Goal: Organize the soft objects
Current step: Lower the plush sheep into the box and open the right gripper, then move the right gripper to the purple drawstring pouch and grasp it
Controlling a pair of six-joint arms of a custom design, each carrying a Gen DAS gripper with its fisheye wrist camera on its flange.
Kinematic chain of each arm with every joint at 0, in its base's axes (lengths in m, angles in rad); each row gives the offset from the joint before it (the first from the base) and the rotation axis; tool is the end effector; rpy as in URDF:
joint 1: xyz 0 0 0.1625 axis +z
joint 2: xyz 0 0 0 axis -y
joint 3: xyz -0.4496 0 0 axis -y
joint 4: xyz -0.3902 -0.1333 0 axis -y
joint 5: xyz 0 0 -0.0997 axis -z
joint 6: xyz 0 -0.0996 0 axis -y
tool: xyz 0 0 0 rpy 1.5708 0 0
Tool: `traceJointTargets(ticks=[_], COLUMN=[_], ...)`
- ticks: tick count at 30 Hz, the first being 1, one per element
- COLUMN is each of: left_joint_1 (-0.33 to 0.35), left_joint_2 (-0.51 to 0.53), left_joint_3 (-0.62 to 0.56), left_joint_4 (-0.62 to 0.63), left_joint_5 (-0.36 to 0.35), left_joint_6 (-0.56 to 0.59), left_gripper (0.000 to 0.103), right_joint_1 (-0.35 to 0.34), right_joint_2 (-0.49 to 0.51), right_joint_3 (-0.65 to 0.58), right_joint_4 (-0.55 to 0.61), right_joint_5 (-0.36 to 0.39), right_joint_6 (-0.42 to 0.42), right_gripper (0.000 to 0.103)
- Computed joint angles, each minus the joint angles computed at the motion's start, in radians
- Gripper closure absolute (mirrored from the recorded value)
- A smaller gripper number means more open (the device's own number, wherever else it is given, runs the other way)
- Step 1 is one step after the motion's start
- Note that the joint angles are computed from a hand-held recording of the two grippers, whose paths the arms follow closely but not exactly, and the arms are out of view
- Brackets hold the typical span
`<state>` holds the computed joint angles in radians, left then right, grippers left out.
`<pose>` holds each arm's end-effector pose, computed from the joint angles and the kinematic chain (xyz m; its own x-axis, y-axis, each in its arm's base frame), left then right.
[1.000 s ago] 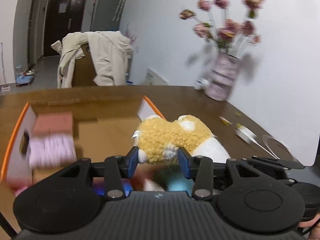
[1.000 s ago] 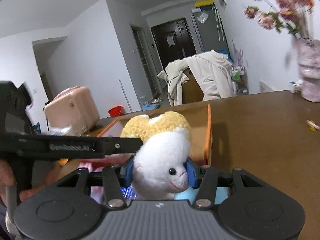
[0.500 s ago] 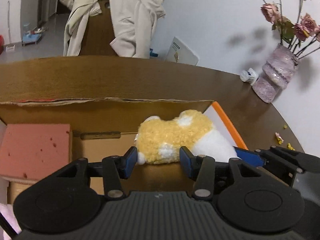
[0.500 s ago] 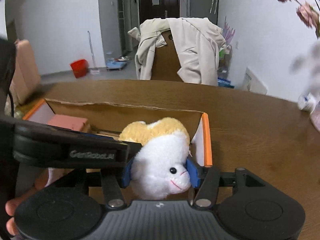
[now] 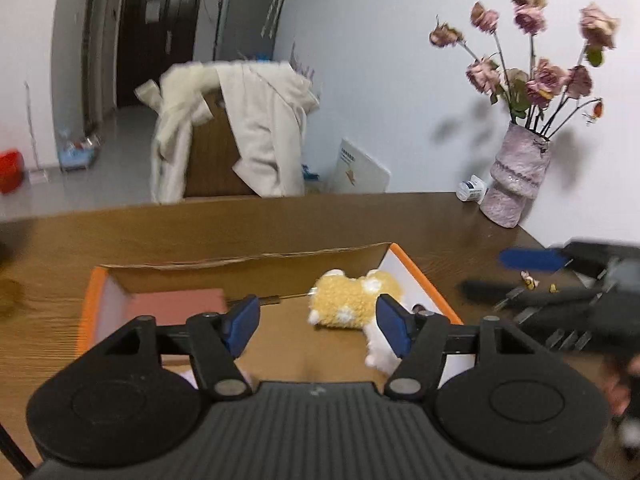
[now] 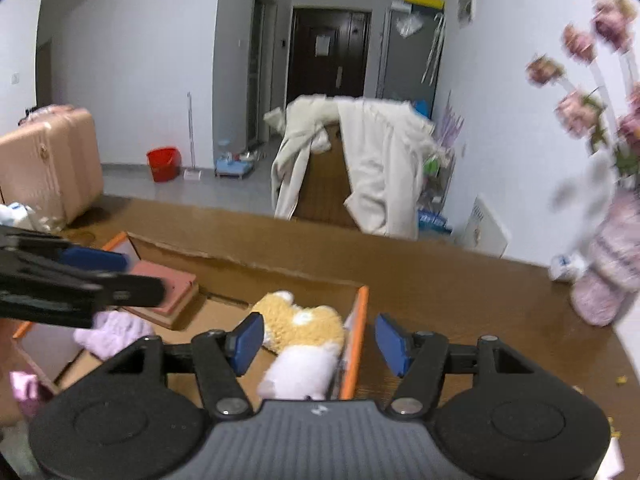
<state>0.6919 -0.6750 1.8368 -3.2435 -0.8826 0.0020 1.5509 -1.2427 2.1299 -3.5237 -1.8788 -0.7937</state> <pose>-0.3603 -0.5538 0.0671 -0.7306 0.3977 -0.5550 0.6732 0.5557 -0.4879 0.0927 -0.5246 0.3269 -0.6712 -0.1456 0.7268 -0.6688 0.5419 -0.5091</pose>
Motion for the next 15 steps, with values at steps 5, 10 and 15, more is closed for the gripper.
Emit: traceJointTargets(ticks=[5, 10, 15], left_joint_1=[-0.113, -0.248, -0.387], left_joint_2=[-0.119, -0.227, -0.275], left_joint_3=[0.168, 0.34, 0.533], left_joint_4=[-0.084, -0.149, -0.27], left_joint_5=[0.116, 0.23, 0.346], left_joint_6=[0.022, -0.003, -0.086], left_gripper=[0.03, 0.022, 0.016], right_joint_1=[0.014, 0.02, -0.032], right_joint_2=[-0.185, -0.35, -0.498], right_joint_3=[0.13, 0.264, 0.424], right_joint_4=[0.005, 0.008, -0.032], right_joint_5=[0.05, 0.104, 0.231], right_joint_6=[-0.011, -0.022, -0.015], right_gripper=[0.026, 0.025, 0.021])
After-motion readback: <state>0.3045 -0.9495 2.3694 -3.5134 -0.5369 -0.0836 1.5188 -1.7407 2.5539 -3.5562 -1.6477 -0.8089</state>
